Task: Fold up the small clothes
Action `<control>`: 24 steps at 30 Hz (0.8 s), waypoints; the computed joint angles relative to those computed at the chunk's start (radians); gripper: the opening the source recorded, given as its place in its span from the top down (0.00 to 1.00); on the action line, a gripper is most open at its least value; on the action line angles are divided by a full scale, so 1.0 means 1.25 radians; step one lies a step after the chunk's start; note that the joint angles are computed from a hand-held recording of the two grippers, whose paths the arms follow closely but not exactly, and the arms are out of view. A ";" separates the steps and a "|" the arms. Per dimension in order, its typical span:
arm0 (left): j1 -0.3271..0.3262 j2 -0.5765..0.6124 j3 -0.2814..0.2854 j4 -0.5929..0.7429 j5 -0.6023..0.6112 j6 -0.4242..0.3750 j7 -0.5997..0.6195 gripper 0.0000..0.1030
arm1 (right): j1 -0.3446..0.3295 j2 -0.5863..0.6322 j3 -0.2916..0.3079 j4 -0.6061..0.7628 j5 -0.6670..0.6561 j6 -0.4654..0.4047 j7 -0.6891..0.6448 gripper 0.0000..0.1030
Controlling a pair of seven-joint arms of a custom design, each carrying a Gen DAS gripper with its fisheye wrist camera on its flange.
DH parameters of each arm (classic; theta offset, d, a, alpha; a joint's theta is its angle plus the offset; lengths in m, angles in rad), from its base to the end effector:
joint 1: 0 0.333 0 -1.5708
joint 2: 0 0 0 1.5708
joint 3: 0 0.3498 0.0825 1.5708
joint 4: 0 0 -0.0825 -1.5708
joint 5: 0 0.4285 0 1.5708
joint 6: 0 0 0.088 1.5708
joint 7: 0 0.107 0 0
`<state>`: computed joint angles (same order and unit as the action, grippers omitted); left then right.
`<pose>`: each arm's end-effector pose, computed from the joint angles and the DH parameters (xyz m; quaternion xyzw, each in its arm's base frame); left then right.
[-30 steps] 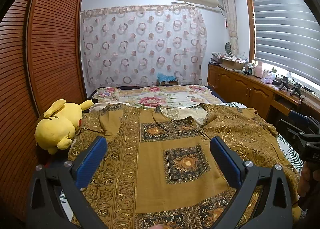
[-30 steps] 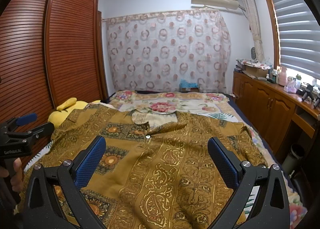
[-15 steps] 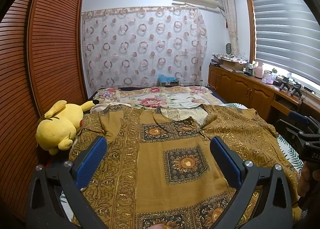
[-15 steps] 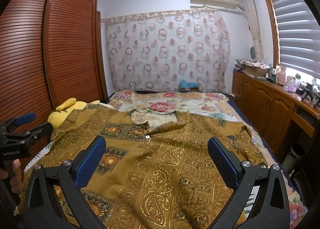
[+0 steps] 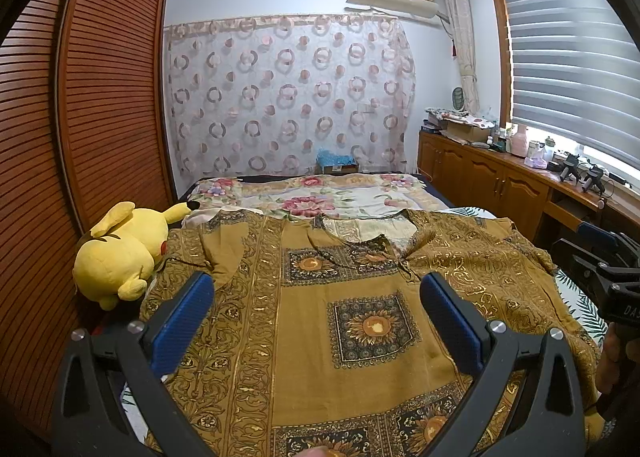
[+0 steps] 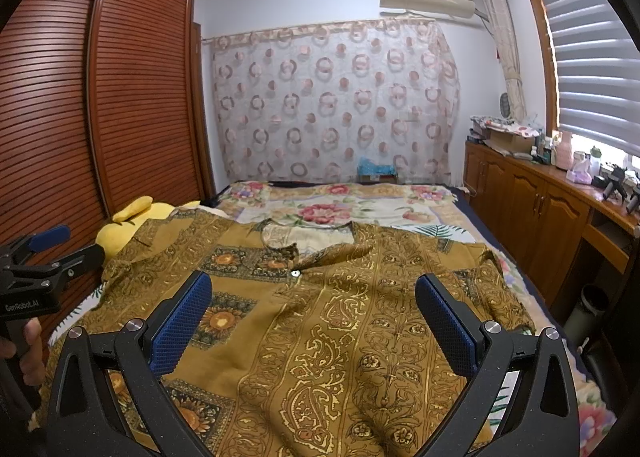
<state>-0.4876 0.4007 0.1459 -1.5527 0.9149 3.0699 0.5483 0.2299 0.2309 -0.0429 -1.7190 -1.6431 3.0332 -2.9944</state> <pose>0.6899 -0.3346 0.5416 -0.5162 0.6606 -0.4367 0.3264 0.6678 0.2061 0.5241 -0.5963 0.5693 -0.3817 0.4179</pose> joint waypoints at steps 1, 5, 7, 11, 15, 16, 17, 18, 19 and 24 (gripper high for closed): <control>-0.002 0.001 0.002 0.001 0.001 0.000 -0.002 0.00 | 0.000 0.001 0.000 0.001 -0.001 0.000 0.001 0.00; 0.002 -0.003 -0.001 0.000 -0.001 -0.001 0.004 0.00 | 0.000 0.000 0.000 0.000 0.000 0.001 0.000 0.00; 0.002 -0.004 -0.001 -0.001 -0.001 -0.001 0.004 0.00 | 0.001 0.000 0.000 0.000 0.001 -0.001 -0.001 0.00; -0.001 -0.004 0.002 -0.001 0.004 -0.001 -0.002 0.00 | 0.001 -0.001 0.000 -0.001 0.001 0.000 0.000 0.00; -0.002 -0.004 0.003 -0.001 0.008 -0.001 -0.006 0.00 | 0.001 -0.001 0.000 -0.001 0.002 0.000 -0.001 0.00; 0.003 -0.006 -0.003 -0.003 0.004 -0.002 0.000 0.00 | 0.001 -0.002 0.000 -0.002 0.001 0.000 0.000 0.00; -0.003 -0.004 0.004 -0.002 0.011 0.000 -0.009 0.00 | 0.001 -0.003 0.000 -0.002 0.001 0.000 0.001 0.00; -0.001 -0.006 0.002 -0.003 0.011 0.000 -0.007 0.00 | 0.001 -0.002 0.000 -0.001 0.001 0.001 0.000 0.00; -0.002 -0.005 0.003 -0.002 0.014 -0.001 -0.011 0.00 | 0.001 -0.003 0.000 -0.002 0.002 0.001 0.000 0.00; 0.001 -0.007 -0.001 -0.003 0.017 -0.002 -0.012 0.00 | 0.001 -0.005 0.001 -0.004 0.002 -0.001 0.000 0.00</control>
<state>-0.4859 0.3920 0.1444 -1.5563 0.9356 3.0672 0.5332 0.2307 0.2248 -0.0417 -1.7241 -1.6410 3.0325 -2.9947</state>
